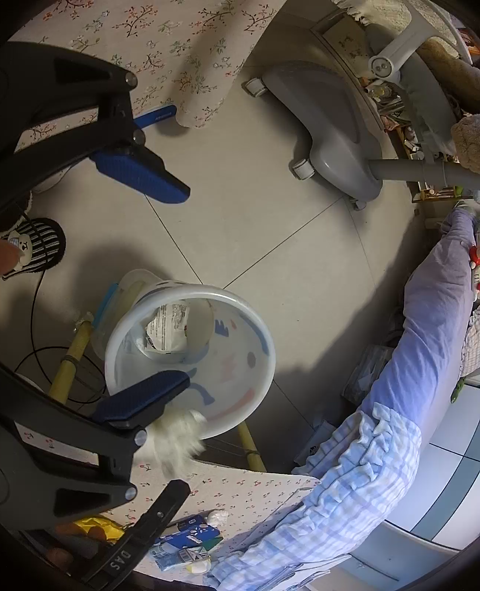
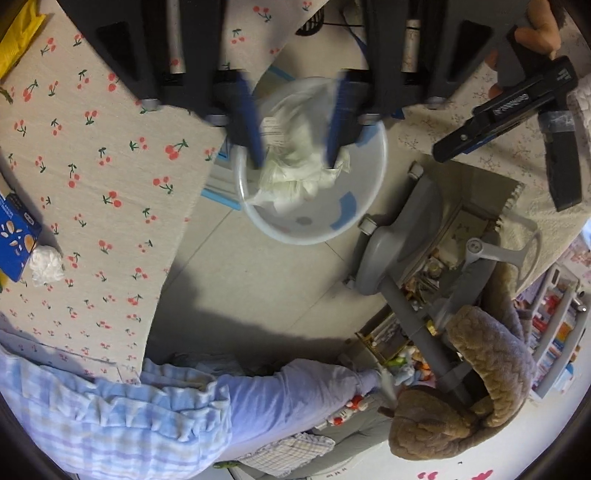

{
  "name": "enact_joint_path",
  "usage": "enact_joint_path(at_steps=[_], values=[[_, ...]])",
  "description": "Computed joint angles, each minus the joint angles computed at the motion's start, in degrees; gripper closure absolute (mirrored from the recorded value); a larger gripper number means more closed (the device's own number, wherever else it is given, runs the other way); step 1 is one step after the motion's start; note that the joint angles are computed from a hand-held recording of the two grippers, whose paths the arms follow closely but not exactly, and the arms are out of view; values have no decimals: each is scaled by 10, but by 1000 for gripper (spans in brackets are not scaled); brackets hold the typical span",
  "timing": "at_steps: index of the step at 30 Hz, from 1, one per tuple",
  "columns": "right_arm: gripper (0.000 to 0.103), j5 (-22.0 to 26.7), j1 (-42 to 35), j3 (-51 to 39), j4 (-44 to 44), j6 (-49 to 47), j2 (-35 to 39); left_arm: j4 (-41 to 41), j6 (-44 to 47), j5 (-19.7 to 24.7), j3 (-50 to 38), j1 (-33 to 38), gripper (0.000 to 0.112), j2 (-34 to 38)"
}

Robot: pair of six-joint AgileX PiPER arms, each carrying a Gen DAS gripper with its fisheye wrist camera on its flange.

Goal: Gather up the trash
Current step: 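Carry the tissue to the wastebasket with the right tool while the left tool carries a paper wrapper there, then grasp the white milk bottle with the right tool while the left tool grasps the yellow wrapper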

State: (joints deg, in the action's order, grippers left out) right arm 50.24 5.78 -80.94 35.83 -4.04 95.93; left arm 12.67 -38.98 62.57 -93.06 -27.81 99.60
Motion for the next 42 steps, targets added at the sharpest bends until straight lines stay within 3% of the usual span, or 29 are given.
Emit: enact_joint_path(at_steps=[1,10,17,31,42], values=[[33,-1,0,2,-9,13,-3,1,1,1,0,-1,20,0],[31,20,-45,36,-75,41,-75,-10,14,-5,0,-14,18,1],[30,52,-124,88,-103,29,-153,-9,22,-1,-10,-55,18,8],[29,134,-419,177,-92,-129,-258,-13,22,3,-71,-151,17,51],[29,147,-611,212,-97,-266,-244,-27,47,37,-192,-224,17,140]])
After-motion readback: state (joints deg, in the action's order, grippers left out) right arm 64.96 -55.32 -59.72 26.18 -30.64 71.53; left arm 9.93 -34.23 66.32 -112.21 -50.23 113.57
